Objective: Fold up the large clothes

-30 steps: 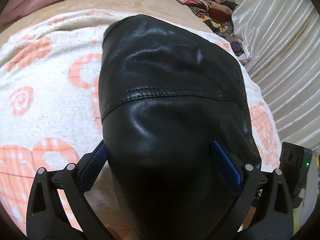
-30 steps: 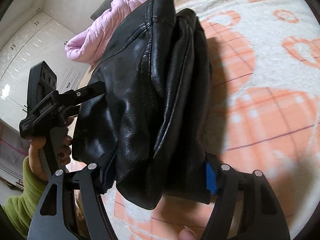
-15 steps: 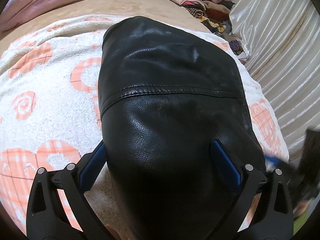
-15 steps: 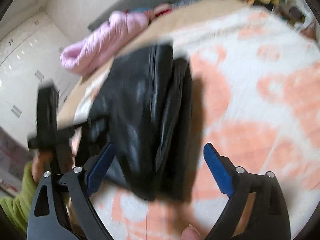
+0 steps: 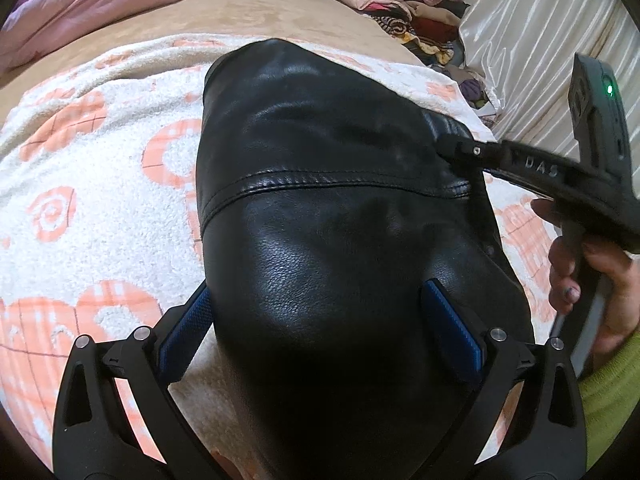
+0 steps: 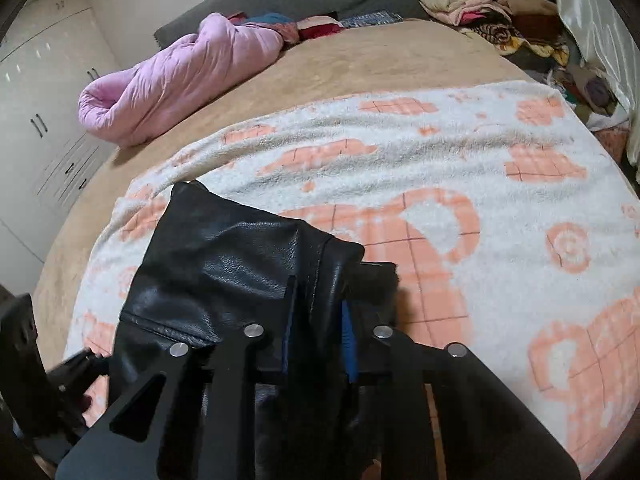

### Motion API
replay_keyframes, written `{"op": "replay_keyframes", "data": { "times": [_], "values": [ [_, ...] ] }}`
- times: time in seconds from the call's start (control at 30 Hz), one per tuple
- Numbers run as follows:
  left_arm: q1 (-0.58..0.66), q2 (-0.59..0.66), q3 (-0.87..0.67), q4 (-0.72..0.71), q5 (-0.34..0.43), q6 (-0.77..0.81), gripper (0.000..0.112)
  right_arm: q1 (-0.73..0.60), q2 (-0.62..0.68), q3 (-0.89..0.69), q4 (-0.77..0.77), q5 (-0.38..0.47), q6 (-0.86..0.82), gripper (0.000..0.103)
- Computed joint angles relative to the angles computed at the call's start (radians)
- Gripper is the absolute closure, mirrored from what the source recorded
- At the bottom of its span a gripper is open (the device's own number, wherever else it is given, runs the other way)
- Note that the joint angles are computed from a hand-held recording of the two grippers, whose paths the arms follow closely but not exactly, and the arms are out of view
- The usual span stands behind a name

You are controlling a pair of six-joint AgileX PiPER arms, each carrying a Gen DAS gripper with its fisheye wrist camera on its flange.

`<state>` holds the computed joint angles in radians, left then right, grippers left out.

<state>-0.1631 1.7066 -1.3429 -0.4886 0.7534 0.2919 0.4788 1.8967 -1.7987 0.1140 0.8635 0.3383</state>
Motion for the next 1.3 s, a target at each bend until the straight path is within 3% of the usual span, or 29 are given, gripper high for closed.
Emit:
{"op": "replay_keyframes", "data": {
  "times": [0.13,0.27,0.37,0.4,0.5,0.8,0.87,1.0,1.17,1.3],
  "values": [
    [-0.004,-0.016,0.025,-0.026,-0.026,0.02,0.019,-0.04,0.007,0.09,0.051,-0.048,0.007,0.082],
    [-0.03,-0.036,0.032,0.039,-0.036,-0.031,0.019,-0.041,-0.026,0.136,0.062,-0.088,0.022,0.075],
    [-0.019,-0.041,0.037,0.033,-0.032,-0.036,0.019,-0.039,-0.051,0.14,0.09,-0.074,0.008,0.051],
    [-0.019,-0.044,0.038,0.034,-0.031,-0.042,0.019,-0.03,-0.054,0.13,0.066,-0.056,0.025,0.037],
    [-0.011,-0.062,0.047,0.03,-0.025,-0.048,0.019,0.013,-0.104,0.168,-0.025,-0.047,0.061,0.036],
    [-0.008,-0.196,0.109,0.048,-0.042,-0.057,0.019,0.069,-0.329,0.371,-0.071,-0.135,0.132,0.009],
    [-0.007,-0.233,0.129,0.066,-0.046,-0.069,0.019,0.091,-0.388,0.413,-0.108,-0.144,0.168,0.008],
    [-0.006,-0.315,0.185,0.108,-0.06,-0.111,0.019,0.166,-0.508,0.504,-0.255,-0.157,0.316,0.005],
    [0.004,-0.414,0.289,0.094,-0.092,-0.095,0.019,0.401,-0.608,0.603,-0.672,-0.059,0.653,0.004],
    [-0.01,-0.497,0.378,0.13,-0.132,-0.12,0.019,0.526,-0.651,0.69,-0.798,-0.013,0.802,0.004]
  ]
}}
